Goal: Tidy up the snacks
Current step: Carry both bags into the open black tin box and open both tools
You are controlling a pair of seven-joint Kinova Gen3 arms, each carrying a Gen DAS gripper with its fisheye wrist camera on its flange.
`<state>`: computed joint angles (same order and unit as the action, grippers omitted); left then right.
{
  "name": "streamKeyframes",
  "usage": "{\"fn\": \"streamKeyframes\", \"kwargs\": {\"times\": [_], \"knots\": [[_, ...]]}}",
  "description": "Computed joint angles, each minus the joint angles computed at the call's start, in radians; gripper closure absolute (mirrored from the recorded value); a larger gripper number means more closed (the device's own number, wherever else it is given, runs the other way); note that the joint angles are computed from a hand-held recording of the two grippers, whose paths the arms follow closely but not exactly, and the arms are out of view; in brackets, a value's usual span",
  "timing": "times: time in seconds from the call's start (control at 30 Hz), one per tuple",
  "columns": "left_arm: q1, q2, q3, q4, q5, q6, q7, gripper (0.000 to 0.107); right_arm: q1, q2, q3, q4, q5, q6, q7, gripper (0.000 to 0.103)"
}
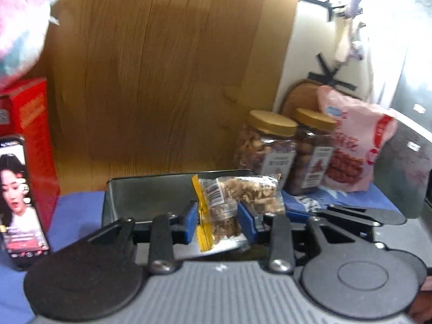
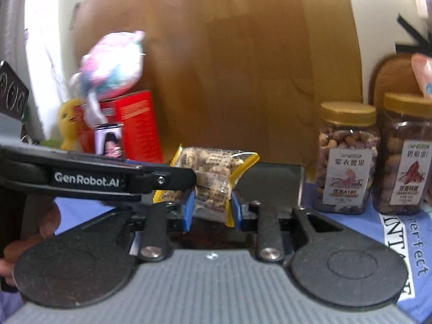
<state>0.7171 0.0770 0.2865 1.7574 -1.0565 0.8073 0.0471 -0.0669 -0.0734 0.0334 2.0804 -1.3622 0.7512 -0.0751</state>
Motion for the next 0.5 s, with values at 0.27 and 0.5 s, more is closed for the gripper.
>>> {"fn": "streamKeyframes", "kwargs": {"times": [0.27,0.5], "knots": [[0.043,-0.063,0.046,0.092,-0.100,0.027,0.181,0.074,0.112,-0.027,0.102,0.067,-0.040,0.164,0.007,0.064],[0.044,-0.047,0.100,0.094,0.034,-0.015,0.171,0.040,0.204,-0.028,0.142,0.123,0.068,0.300,-0.135,0.063]]}}
